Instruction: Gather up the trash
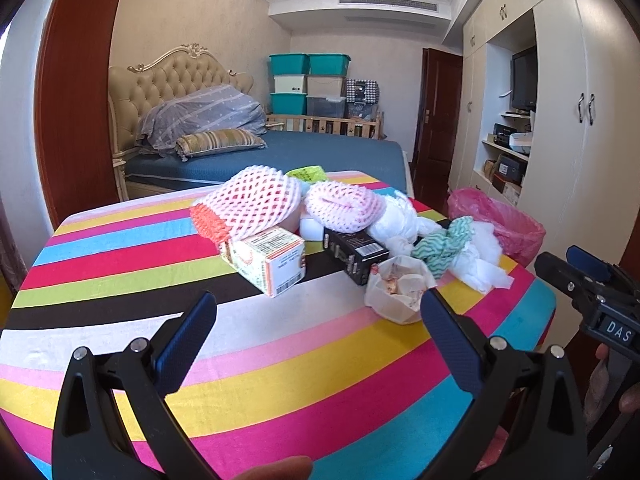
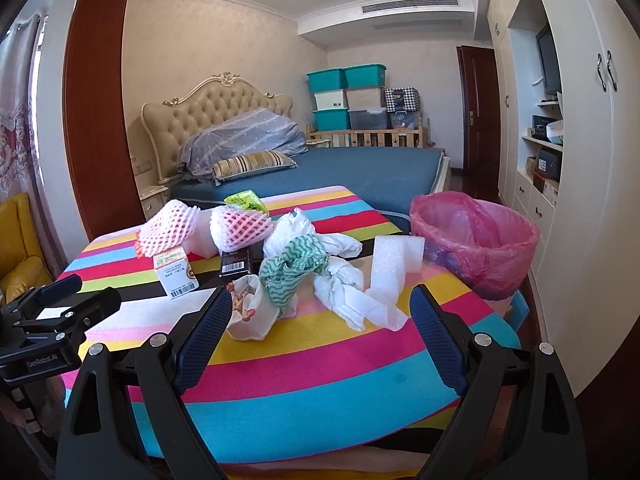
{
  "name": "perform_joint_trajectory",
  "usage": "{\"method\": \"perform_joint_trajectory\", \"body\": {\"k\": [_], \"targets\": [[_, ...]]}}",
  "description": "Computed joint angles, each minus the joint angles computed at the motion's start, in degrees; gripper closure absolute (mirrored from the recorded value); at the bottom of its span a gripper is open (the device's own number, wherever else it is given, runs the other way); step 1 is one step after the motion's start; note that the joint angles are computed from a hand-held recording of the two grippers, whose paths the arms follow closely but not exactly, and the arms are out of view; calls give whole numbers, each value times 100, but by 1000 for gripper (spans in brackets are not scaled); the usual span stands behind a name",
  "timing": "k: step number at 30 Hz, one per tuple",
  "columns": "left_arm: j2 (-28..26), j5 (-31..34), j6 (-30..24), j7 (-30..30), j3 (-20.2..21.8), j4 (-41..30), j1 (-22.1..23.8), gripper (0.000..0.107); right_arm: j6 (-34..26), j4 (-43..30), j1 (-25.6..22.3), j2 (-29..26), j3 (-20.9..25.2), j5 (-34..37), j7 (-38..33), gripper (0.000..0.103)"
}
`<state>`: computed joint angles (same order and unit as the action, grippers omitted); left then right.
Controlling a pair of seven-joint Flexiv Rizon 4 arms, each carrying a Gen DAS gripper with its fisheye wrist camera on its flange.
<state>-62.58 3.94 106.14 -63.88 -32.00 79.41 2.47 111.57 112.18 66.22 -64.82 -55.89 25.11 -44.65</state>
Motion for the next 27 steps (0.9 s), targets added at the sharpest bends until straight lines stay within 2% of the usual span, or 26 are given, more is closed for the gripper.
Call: {"method": "perform_joint_trajectory", "body": {"k": [3, 5, 11, 14, 17, 22, 23, 27], "targets": [[-28, -218, -84, -66, 288, -202, -155, 8, -138, -123, -138, -50, 32, -147, -56, 18], [-38, -514, -370, -133, 573, -395, -305, 8, -201, -196, -264, -82, 79, -268, -71, 18], [-178, -1048, -1078, 70, 639, -661, -298, 9, -256, -397, -861, 69, 515, -564, -84, 18], [-177, -1229, -1034, 145, 834, -646, -432, 9, -238, -491, -1160, 120, 751, -642, -83, 18], [-271, -1143, -1071, 478, 571, -665, -348, 9, -233, -612, -1478, 193, 1001, -785, -174, 18], [-277, -1051, -1200, 1018, 454, -688, -428, 9, -252, -945, -1816, 174, 1238, -1044, -469, 20], [-278, -1039, -1256, 1152, 436, -700, -448, 9, -246, -1012, -1860, 165, 1249, -1069, -523, 25], [-281, -1136, -1211, 1425, 499, -734, -585, 9, -72, -1144, -1750, 24, 1021, -998, -760, 30]]}}
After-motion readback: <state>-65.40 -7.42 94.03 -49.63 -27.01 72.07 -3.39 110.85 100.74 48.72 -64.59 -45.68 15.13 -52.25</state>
